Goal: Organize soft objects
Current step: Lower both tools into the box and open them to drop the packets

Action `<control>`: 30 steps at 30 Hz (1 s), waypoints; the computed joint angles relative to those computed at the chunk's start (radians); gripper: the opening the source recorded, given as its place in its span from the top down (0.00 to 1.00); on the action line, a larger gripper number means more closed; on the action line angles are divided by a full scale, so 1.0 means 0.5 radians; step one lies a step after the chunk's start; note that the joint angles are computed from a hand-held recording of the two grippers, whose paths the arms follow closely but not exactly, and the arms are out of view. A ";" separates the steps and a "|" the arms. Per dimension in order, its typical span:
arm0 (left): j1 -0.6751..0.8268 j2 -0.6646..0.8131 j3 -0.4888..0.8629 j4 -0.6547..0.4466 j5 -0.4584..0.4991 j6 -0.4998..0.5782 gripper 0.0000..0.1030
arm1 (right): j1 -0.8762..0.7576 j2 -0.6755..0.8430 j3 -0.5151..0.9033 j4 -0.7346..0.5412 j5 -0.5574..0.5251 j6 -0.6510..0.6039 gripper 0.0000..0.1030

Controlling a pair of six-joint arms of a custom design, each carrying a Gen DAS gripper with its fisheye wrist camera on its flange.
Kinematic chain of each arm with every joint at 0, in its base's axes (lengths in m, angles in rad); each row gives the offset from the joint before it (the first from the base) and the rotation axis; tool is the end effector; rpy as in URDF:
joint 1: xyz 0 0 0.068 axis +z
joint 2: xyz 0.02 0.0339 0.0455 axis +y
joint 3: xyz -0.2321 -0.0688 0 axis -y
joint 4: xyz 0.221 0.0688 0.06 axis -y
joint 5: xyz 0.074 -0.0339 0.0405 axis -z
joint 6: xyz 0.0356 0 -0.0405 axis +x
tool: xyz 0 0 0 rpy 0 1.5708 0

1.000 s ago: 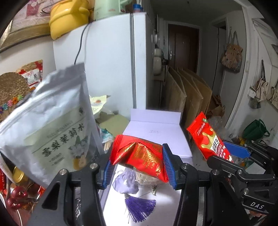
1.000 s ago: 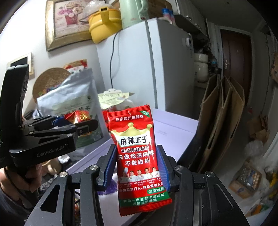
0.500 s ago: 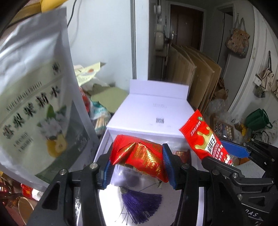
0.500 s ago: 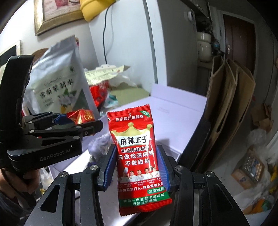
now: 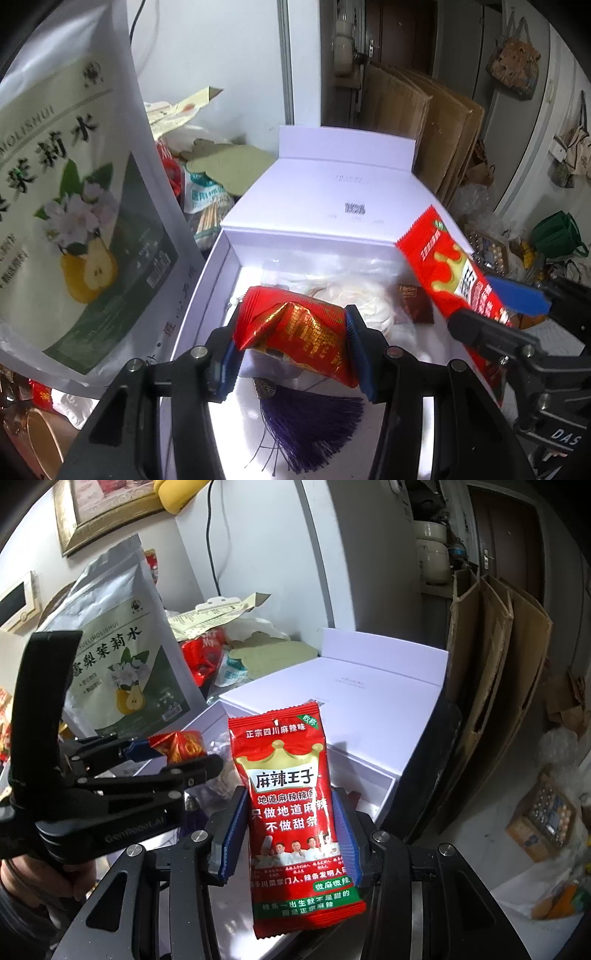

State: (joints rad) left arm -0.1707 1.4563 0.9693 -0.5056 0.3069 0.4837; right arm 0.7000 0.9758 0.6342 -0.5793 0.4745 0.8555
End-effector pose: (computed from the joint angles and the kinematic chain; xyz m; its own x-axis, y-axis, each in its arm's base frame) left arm 0.2700 -0.0575 0.2033 -0.5796 0.5498 -0.6015 0.6712 0.7407 0.0302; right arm 0.1498 0.1049 0.2041 -0.6723 0.3117 -0.6714 0.2225 0.9502 0.2182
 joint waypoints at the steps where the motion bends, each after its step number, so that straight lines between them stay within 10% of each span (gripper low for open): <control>1: -0.009 0.026 0.001 0.015 -0.018 -0.004 0.51 | -0.029 0.020 0.003 0.014 -0.027 -0.019 0.57; 30: -0.115 0.289 0.191 -0.007 -0.213 -0.017 0.51 | -0.419 0.429 0.065 0.259 -0.460 -0.315 0.55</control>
